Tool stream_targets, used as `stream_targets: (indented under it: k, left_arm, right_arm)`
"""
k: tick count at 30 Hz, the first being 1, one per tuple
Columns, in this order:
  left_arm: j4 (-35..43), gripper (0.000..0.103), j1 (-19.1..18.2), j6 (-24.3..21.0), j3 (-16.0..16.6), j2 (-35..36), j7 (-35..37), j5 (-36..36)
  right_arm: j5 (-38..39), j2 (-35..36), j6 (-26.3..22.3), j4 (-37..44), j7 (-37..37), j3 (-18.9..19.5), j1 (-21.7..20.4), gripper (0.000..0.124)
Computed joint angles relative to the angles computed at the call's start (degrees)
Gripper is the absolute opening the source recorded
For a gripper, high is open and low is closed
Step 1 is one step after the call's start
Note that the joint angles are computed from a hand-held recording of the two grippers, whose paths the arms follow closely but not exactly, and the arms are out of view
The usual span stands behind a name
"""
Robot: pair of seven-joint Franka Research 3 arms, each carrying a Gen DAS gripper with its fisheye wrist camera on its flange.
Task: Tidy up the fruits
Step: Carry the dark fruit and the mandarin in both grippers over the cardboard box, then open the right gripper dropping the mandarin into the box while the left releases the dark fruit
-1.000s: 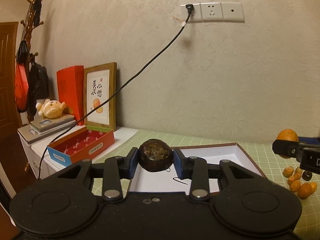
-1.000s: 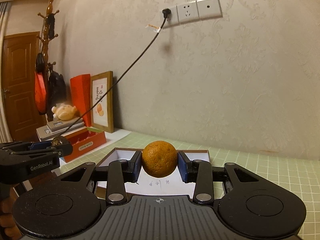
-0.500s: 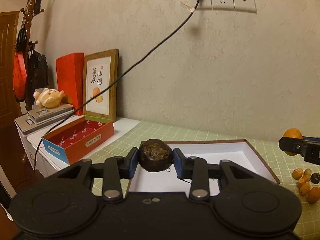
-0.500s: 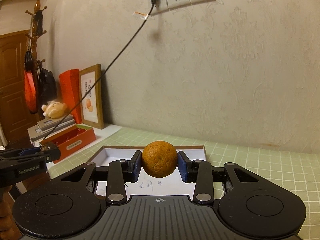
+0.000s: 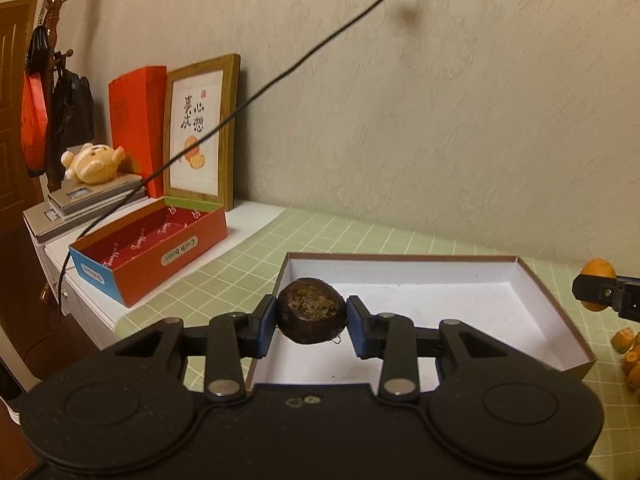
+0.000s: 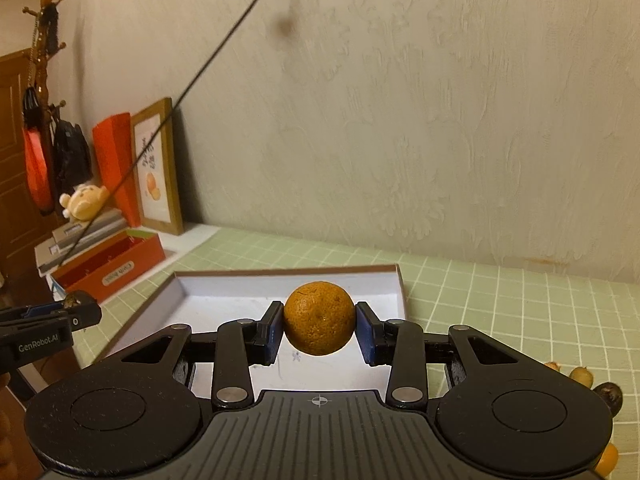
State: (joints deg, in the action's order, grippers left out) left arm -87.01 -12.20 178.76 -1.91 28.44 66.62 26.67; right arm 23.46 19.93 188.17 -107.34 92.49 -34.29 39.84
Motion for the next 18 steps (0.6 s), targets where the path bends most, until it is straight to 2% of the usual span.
stream_targets:
  k: [5, 12, 14, 15, 16, 17, 18]
  left_arm:
    - [2.9, 0.028, -0.3, -2.2, 0.1, 2.1, 0.4, -0.1]
    - [5.8, 0.028, 0.5, -4.9, -1.5, 4.0, 1.6, -1.2]
    - [6.7, 0.030, 0.7, -5.7, -1.9, 4.6, 2.2, -1.6]
    - [7.2, 0.031, 0.4, -6.2, -1.6, 4.8, 1.9, -1.7]
    - [7.6, 0.052, 0.6, -6.8, -2.1, 5.1, 2.1, -2.1]
    - [8.7, 0.091, -0.5, -8.3, -0.8, 5.4, 1.2, -1.9]
    - [9.3, 0.095, -3.0, -9.3, 2.5, 5.4, -2.1, 0.0]
  right_arm:
    - [-1.2, 1.8, -2.3, 1.7, 2.9, 0.0, -1.2, 0.039]
    - [-5.5, 3.1, -4.5, 3.4, 8.1, 0.3, -3.0, 0.039]
    - [-7.6, 3.8, -4.9, 3.8, 11.1, -1.2, -2.2, 0.039]
    - [-7.4, 3.9, -5.4, 4.4, 10.4, 0.1, -3.4, 0.039]
    - [-7.4, 4.2, -6.3, 5.1, 10.2, 1.0, -4.4, 0.041]
    - [-9.4, 4.5, -7.0, 5.3, 12.7, -0.1, -3.8, 0.072]
    - [-9.4, 5.1, -6.7, 5.3, 14.0, -2.2, -2.1, 0.102]
